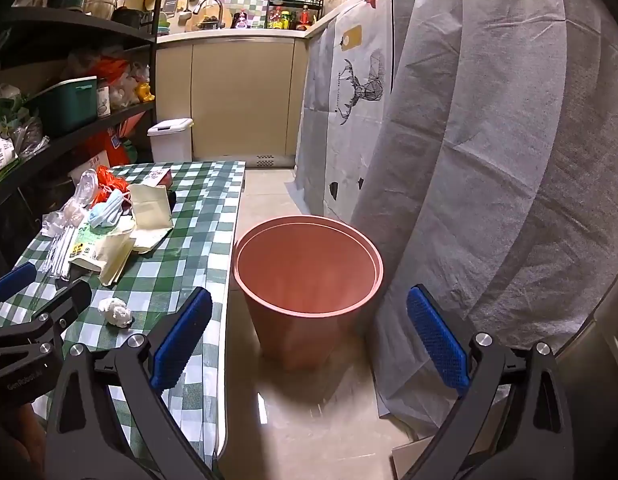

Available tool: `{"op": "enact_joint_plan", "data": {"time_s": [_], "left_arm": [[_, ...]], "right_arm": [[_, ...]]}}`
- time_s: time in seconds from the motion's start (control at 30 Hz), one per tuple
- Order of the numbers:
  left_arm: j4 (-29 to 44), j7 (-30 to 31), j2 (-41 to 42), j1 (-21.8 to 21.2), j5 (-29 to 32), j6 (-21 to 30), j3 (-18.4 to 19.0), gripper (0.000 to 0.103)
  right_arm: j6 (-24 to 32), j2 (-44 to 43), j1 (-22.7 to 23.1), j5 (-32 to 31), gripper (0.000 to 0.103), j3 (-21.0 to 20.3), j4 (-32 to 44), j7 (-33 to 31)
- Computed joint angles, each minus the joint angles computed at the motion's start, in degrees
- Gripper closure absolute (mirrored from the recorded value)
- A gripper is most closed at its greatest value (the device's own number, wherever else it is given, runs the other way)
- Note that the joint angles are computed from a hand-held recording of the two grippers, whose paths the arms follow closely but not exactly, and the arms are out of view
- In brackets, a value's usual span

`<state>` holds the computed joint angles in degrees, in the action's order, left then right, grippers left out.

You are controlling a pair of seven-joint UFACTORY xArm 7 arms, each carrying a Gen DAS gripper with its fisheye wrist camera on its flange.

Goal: Collect trash

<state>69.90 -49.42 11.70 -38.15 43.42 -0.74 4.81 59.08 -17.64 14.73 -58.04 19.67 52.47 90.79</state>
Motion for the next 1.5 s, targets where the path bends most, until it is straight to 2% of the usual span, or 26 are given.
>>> {"op": "enact_joint_plan", "data": {"time_s": [0.27,0.3,0.43,0.47,0.6,0.63,0.97,1.5], "left_arm": [[-0.42,2.63,0.24,0.81,-2.14,-0.99,-0.41,0.009],[-0.12,0.47,0.19,-1.63,-0.69,-0.89,1.79,0.009],[-0.34,0.36,0.15,-1.98,-0.49,-1.27,2.24,0.009],[-0.38,-1.05,0.15,-3.07,0.47,-1.28,3.48,0.009],[-0.21,-2.09,0.14,-3.05,1.14,-1.06,3.31,0.009],[0.24,-0.74,0.49,-1.79,-0.02,-0.93,1.85,0.009],[0.41,-0.92,0.59,-2.8,0.07,-1.09,2.86,0.009],[0.56,-0.48,0.58,-2.18,-0.08,-0.55,1.89,0.009]], "right_arm": [[0.0,-0.22,0.06,0.25,0.007,-0.1,-0.05,-0.32],[0.04,-0.25,0.06,0.29,0.007,-0.05,-0.04,-0.35],[0.07,-0.36,0.03,0.32,0.007,0.07,-0.16,-0.33],[0.16,-0.41,0.05,0.35,0.007,0.13,-0.16,-0.34],[-0.11,-0.23,-0.14,0.18,0.007,0.02,-0.09,-0.2],[-0.1,-0.23,-0.14,0.18,0.007,0.02,-0.09,-0.2],[-0.11,-0.26,-0.08,0.43,0.007,-0.02,-0.06,-0.28],[0.16,0.19,0.04,0.22,0.007,-0.05,0.19,0.06]]}}
